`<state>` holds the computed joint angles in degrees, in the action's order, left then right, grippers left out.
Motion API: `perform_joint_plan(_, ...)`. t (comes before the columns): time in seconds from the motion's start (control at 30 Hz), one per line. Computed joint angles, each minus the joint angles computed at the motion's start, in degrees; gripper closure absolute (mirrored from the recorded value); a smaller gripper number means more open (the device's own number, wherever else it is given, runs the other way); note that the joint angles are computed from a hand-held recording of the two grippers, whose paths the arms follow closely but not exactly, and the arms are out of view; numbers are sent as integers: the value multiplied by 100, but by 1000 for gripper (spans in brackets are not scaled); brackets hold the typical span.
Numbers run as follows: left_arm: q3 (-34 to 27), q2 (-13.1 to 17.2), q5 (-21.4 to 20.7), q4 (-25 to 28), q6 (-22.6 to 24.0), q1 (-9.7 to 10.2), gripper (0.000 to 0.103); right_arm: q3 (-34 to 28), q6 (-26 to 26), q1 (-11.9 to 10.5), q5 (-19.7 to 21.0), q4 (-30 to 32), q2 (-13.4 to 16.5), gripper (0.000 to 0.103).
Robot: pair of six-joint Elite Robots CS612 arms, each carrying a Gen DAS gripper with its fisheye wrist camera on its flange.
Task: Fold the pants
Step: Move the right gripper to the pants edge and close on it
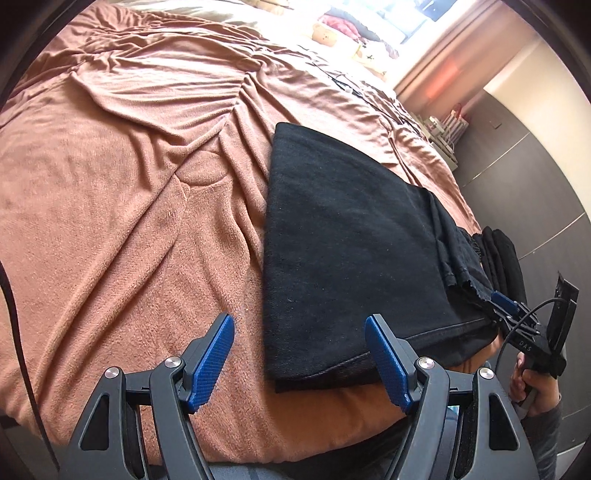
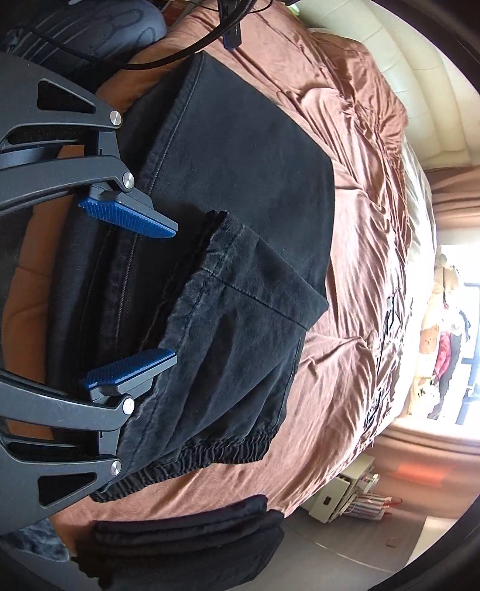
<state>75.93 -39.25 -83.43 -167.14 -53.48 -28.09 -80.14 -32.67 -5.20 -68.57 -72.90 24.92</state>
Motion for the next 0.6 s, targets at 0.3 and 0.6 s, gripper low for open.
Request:
perform_joint_plan(0.3,-18,69,223,-82,77,-41,37,596,-728,271,-688,-250,-168,42)
perform_joint_plan(0.6,72,45,374,-179,-186,-39,41,895,-654,317,-528,-309,-341,79)
